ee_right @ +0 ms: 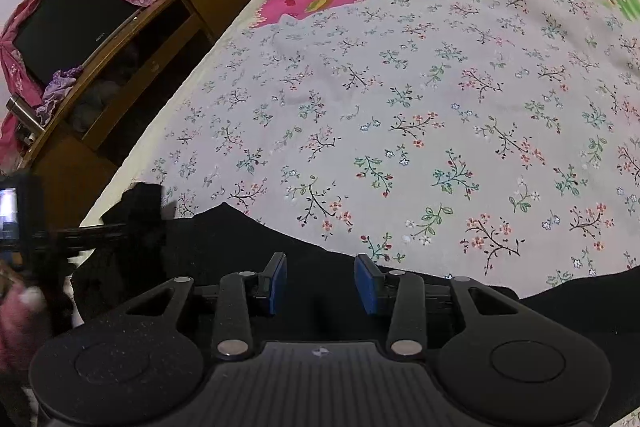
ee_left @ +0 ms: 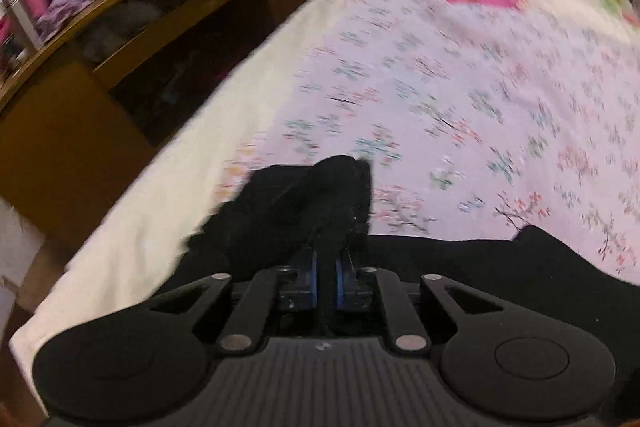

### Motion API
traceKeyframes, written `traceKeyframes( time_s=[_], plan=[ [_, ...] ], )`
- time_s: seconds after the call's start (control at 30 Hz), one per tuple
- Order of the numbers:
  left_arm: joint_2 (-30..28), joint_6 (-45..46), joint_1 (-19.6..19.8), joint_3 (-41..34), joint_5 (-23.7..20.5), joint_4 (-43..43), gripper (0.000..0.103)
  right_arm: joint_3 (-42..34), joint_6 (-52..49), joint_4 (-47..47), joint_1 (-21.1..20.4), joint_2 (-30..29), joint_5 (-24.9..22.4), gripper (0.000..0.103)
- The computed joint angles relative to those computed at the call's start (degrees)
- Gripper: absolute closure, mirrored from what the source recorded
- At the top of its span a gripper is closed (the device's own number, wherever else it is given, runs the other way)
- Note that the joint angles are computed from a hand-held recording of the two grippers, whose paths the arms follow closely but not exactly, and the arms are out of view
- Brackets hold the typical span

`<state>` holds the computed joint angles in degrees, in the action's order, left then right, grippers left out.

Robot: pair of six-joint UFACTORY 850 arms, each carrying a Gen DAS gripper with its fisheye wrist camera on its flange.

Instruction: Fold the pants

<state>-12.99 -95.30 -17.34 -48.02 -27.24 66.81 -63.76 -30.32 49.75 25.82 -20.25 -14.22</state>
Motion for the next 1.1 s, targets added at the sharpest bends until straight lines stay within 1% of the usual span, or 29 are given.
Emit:
traceKeyframes(
  time_s=[0.1, 0.17, 0.23, 0.3, 0.37, 0.43, 0.47, 0.5, 0.53, 0.57, 0.6, 0.63, 0.67, 0.73, 0.77, 0.8, 0.83, 0.87, 0.9, 0.93, 1.0, 1.03, 1.07, 1.1],
  plan=[
    [4.2, 1.5, 2.3, 3.3, -1.6, -3.1, 0.082, -0.3, -1.6, 1.8, 0.2, -0.5, -0.7, 0.072],
    [5.3, 2.9, 4.1, 5.5, -2.8, -5.2, 0.082, -0.7, -3.1, 3.0, 0.5, -0.9, -1.6, 0.072],
    [5.8, 3.4, 6.6, 7.6, -0.3, -7.6, 0.078, -1.1, -4.6, 4.1, 0.8, -1.3, -2.9, 0.072],
    [5.3, 4.6, 8.0, 9.0, 0.9, -11.0, 0.076, -1.5, -4.4, 3.8, 1.3, -1.7, -3.8, 0.072],
    [6.0, 4.1, 8.6, 10.9, 3.1, -13.0, 0.076, -2.0, -3.3, 2.2, 1.8, -2.1, -5.0, 0.072],
    [7.1, 1.8, 9.0, 12.6, 5.2, -11.8, 0.076, -2.2, -3.1, 1.4, 2.3, -2.3, -5.4, 0.072],
    [7.6, 2.0, 10.0, 13.1, 6.9, -13.0, 0.076, -2.3, -2.8, 0.7, 2.5, -2.5, -5.7, 0.072],
    [8.3, 1.7, 11.2, 13.8, 9.2, -13.9, 0.076, -2.5, -2.4, 0.0, 2.7, -2.7, -6.0, 0.072],
    [9.6, 1.1, 13.1, 15.0, 13.0, -14.9, 0.076, -2.7, -1.2, -1.1, 3.0, -3.0, -6.2, 0.072],
    [11.0, -2.0, 15.0, 16.4, 16.7, -13.6, 0.076, -2.9, -1.0, -1.1, 3.1, -3.2, -6.7, 0.072],
    [12.2, -6.3, 16.1, 17.5, 18.3, -10.8, 0.076, -3.1, -1.9, -0.5, 3.2, -3.3, -7.3, 0.072],
    [12.9, -8.7, 16.7, 18.1, 18.7, -9.8, 0.076, -3.1, -2.6, -0.3, 3.4, -3.3, -7.1, 0.072],
    [13.4, -10.2, 16.4, 18.3, 17.9, -8.8, 0.077, -3.1, -3.2, -0.4, 3.7, -3.4, -6.6, 0.071],
    [13.8, -13.3, 12.9, 17.5, 12.4, -3.0, 0.077, -3.9, -5.0, -0.7, 4.0, -4.0, -5.7, 0.068],
    [13.7, -14.0, 11.5, 16.8, 10.4, -1.3, 0.074, -4.8, -5.7, -0.6, 4.0, -4.7, -5.4, 0.067],
    [14.5, -14.5, 11.1, 17.2, 10.3, -1.0, 0.066, -6.0, -8.3, 1.8, 3.6, -5.6, -5.8, 0.067],
    [15.1, -13.1, 12.2, 17.5, 12.5, -2.9, 0.063, -7.1, -11.7, 5.1, 3.1, -6.6, -6.5, 0.067],
    [15.7, -10.8, 13.4, 18.0, 13.9, -7.2, 0.062, -8.9, -12.7, 6.5, 2.6, -8.0, -7.7, 0.067],
    [15.6, -9.8, 14.0, 17.9, 13.0, -9.5, 0.062, -10.9, -12.8, 7.0, 2.2, -9.4, -9.2, 0.066],
    [15.9, -10.0, 13.2, 17.9, 9.6, -9.4, 0.063, -12.7, -14.4, 8.9, 1.7, -10.9, -10.9, 0.066],
    [15.9, -14.5, 9.5, 17.0, 0.5, -2.9, 0.063, -16.3, -16.3, 10.8, 1.4, -13.8, -12.0, 0.065],
    [16.2, -17.0, 7.8, 16.8, -1.5, 1.3, 0.063, -18.1, -16.1, 11.0, 1.2, -15.3, -13.1, 0.064],
    [16.3, -20.1, 6.4, 16.5, -1.9, 6.6, 0.062, -20.5, -15.2, 10.8, 0.9, -17.4, -15.1, 0.064],
    [15.9, -22.8, 5.4, 16.0, -1.4, 11.2, 0.061, -23.1, -14.1, 10.9, 0.7, -19.7, -17.4, 0.064]
  ],
)
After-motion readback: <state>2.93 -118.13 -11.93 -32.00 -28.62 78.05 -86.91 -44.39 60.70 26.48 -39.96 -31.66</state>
